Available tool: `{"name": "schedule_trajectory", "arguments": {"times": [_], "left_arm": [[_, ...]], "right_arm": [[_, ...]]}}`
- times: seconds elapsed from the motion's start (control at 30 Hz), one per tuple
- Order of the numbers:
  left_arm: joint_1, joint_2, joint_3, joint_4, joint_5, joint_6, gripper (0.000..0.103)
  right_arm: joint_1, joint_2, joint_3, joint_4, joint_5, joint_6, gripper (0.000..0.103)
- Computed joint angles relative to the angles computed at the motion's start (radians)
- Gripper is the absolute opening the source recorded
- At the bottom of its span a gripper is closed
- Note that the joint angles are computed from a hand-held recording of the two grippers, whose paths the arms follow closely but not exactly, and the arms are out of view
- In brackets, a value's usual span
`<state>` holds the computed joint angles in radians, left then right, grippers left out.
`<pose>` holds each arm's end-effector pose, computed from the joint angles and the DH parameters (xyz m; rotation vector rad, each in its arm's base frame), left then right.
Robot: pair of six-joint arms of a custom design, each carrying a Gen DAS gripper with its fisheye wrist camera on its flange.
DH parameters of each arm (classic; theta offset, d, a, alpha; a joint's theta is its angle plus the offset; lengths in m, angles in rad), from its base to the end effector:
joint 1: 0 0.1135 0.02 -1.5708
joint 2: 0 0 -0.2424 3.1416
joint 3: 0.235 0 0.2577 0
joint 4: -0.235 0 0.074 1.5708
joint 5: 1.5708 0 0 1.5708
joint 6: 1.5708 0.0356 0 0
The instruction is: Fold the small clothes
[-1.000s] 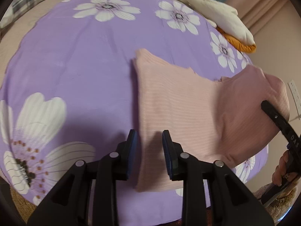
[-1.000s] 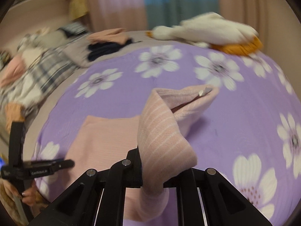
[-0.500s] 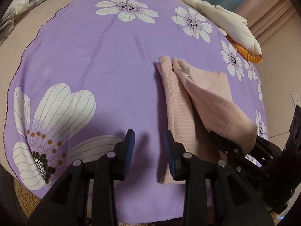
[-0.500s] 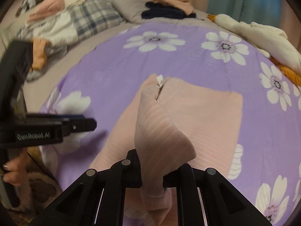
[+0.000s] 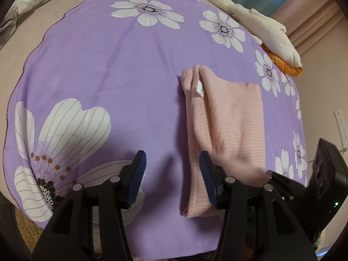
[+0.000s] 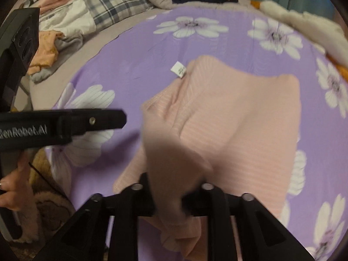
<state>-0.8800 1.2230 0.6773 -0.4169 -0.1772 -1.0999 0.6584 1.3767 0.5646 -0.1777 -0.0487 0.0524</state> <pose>0.1610 -0.1849 0.1731 -0.3585 2.5851 -0.5573 0.1962 0.1539 0.1192 -0.7920 2.4702 0.3291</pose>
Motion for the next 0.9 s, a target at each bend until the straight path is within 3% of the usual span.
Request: {"name": "schedule_trajectory", "arguments": {"times": [0.07,0.3,0.43,0.57,0.73,0.9], "left_arm": [[0.005,-0.001,0.009,0.007,0.005,0.01,0.064],[0.033,0.027,0.068,0.041,0.029,0.075,0.077],[0.051,0.074,0.108,0.089,0.077,0.116,0.084],[0.066,0.165,0.167,0.12,0.129,0.158,0.085],[0.065,0.303,0.239,0.08,0.127,0.192,0.085],[0.088,0.37,0.197,0.14,0.216,0.167,0.084]], "right_arm": [[-0.023,-0.037,-0.012,-0.019,-0.082,-0.002,0.063],[-0.056,-0.231,-0.076,-0.1,-0.096,0.001,0.066],[-0.201,-0.393,-0.114,-0.171,-0.177,-0.014,0.078],[-0.339,-0.456,-0.121,-0.201,-0.202,-0.019,0.078],[-0.482,-0.342,-0.116,-0.128,-0.276,0.013,0.079],[-0.547,-0.156,-0.101,-0.035,-0.367,0.048,0.079]]}}
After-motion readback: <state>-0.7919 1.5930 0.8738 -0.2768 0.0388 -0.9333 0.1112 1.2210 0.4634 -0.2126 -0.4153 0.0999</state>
